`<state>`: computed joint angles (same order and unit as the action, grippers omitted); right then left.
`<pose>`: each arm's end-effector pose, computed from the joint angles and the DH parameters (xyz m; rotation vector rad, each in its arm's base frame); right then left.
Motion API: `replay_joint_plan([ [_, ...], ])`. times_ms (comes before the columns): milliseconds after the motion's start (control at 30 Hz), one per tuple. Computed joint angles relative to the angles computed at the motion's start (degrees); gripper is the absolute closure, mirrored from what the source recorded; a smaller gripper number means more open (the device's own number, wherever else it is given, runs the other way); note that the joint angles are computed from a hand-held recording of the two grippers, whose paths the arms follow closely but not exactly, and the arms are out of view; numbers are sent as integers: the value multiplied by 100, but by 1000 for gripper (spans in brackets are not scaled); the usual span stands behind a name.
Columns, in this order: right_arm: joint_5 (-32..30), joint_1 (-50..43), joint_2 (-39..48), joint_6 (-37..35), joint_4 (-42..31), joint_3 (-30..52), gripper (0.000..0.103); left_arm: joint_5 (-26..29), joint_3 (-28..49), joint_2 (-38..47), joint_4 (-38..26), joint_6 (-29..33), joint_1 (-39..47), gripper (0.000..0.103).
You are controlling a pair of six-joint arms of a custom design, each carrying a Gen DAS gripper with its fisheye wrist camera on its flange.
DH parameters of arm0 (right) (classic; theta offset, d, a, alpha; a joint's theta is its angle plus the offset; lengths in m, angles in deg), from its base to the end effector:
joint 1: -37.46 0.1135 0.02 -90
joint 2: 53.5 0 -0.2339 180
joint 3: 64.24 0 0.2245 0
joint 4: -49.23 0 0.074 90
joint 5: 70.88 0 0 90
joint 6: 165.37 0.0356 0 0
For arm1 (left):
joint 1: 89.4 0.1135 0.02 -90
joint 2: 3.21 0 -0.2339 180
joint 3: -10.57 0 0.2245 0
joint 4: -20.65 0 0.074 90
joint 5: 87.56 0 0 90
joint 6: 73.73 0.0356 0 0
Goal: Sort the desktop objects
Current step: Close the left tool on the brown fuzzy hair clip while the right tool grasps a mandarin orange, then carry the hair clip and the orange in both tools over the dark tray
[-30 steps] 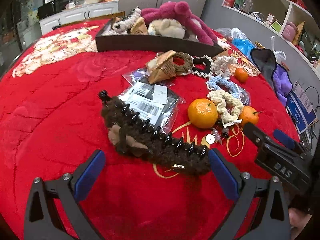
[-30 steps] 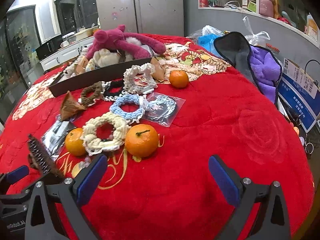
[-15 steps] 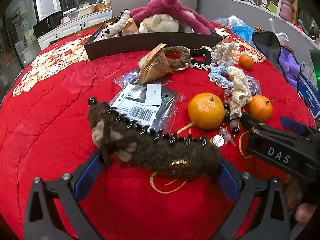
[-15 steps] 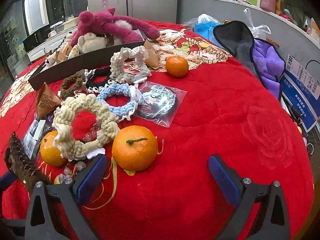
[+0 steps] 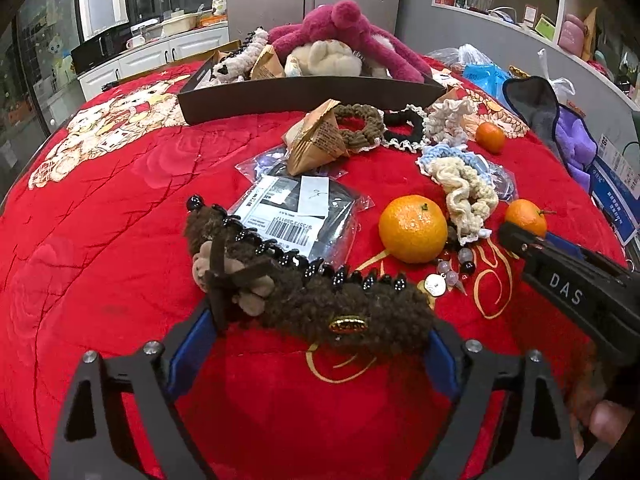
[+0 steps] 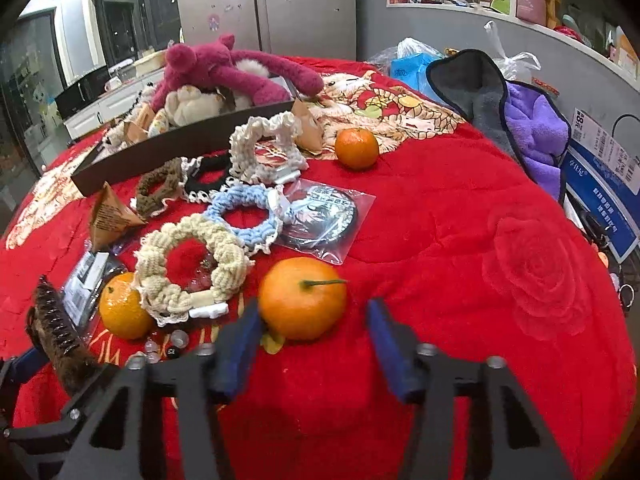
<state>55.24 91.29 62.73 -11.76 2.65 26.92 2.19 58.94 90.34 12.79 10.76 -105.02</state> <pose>0.2289 0.2775 0.1307 0.3364 2.4227 -0.0764 0.2491 -0.0695 0.1001 0.2187 2.4931 -0.1480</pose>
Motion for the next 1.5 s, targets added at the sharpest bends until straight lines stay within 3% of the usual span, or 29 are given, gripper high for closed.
replay_joint_plan([
  [200, -76, -29, -227, -67, 470, -378, 63, 35, -68, -78, 66, -2, 21, 14],
  [567, 237, 114, -295, 15, 448, -418, 64, -250, -394, -450, 342, -58, -87, 15],
  [600, 314, 154, -310, 4, 448, -419, 64, -242, -450, -525, 374, -63, -74, 27],
  [633, 412, 205, -319, -2, 425, -405, 64, -230, -461, -568, 329, -79, -63, 52],
  [833, 707, 407, -387, 91, 176, -292, 64, 63, -406, -495, 177, -115, 146, 61],
  [1000, 895, 548, -525, 104, -19, -204, 64, -100, -589, -868, 169, -89, 95, 68],
  [1067, 971, 609, -595, 65, -66, -156, 64, -60, -649, -1058, 117, -89, 143, 79],
  [1100, 1004, 632, -606, 51, -108, -108, 64, -2, -656, -1137, 64, -76, 185, 95],
  [1133, 1049, 663, -604, 50, -162, -47, 64, 136, -630, -1210, -47, -43, 253, 101],
  [1500, 1198, 940, -557, -45, -449, 398, 64, -37, -769, -1804, -321, 60, 217, 101],
])
